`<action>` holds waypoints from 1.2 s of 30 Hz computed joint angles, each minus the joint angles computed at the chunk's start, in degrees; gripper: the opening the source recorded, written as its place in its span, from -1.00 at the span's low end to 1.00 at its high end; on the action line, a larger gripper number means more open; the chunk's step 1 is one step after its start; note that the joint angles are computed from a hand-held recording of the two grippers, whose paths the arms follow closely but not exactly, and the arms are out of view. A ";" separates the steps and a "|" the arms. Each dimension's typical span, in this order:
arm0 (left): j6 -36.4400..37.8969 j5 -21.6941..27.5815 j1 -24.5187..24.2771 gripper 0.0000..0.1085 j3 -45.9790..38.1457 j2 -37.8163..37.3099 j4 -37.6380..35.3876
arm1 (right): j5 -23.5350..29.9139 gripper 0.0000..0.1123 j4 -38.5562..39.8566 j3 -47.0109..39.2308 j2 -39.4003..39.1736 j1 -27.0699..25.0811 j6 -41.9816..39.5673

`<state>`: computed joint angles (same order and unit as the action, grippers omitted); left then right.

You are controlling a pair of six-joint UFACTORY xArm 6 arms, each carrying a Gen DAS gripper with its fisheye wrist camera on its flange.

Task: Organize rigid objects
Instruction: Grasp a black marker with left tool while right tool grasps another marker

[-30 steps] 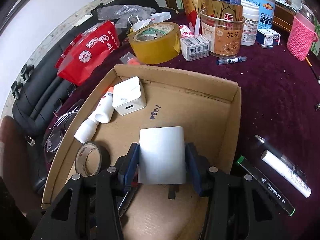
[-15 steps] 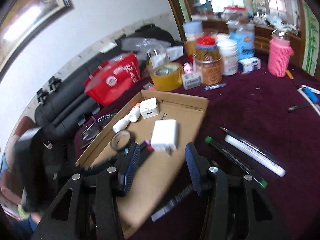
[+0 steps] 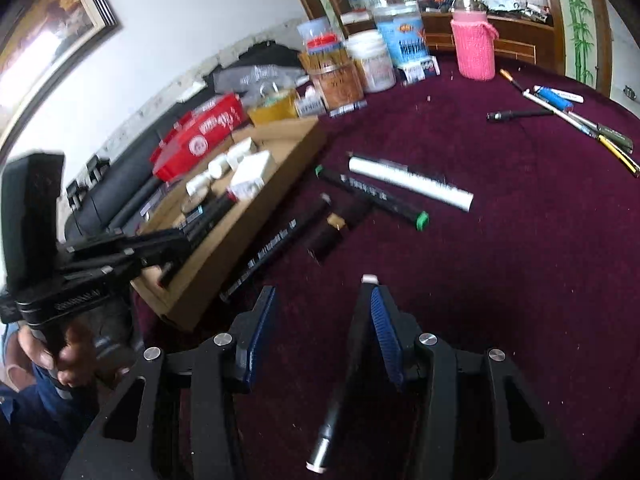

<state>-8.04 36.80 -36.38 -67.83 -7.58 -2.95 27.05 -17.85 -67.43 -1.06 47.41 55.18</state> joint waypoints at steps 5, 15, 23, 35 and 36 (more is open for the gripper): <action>-0.59 0.66 -1.26 -0.72 -1.75 1.36 1.90 | 4.48 -0.23 3.92 -1.01 1.93 0.67 -2.81; 4.38 12.11 -1.54 -0.72 -16.73 12.77 -3.03 | 11.66 -0.77 -2.34 -2.38 3.16 0.98 0.69; 1.25 23.10 -1.74 -0.72 -29.39 23.17 2.20 | 0.19 -0.77 -0.28 5.68 -2.37 -2.71 3.99; -0.55 25.16 -3.56 -0.72 -33.86 27.47 10.87 | -4.38 -0.77 2.02 7.66 -3.01 -3.46 4.54; -0.68 26.33 -3.57 -0.72 -35.41 28.47 11.21 | -4.82 -0.77 2.55 7.85 -3.00 -3.55 4.32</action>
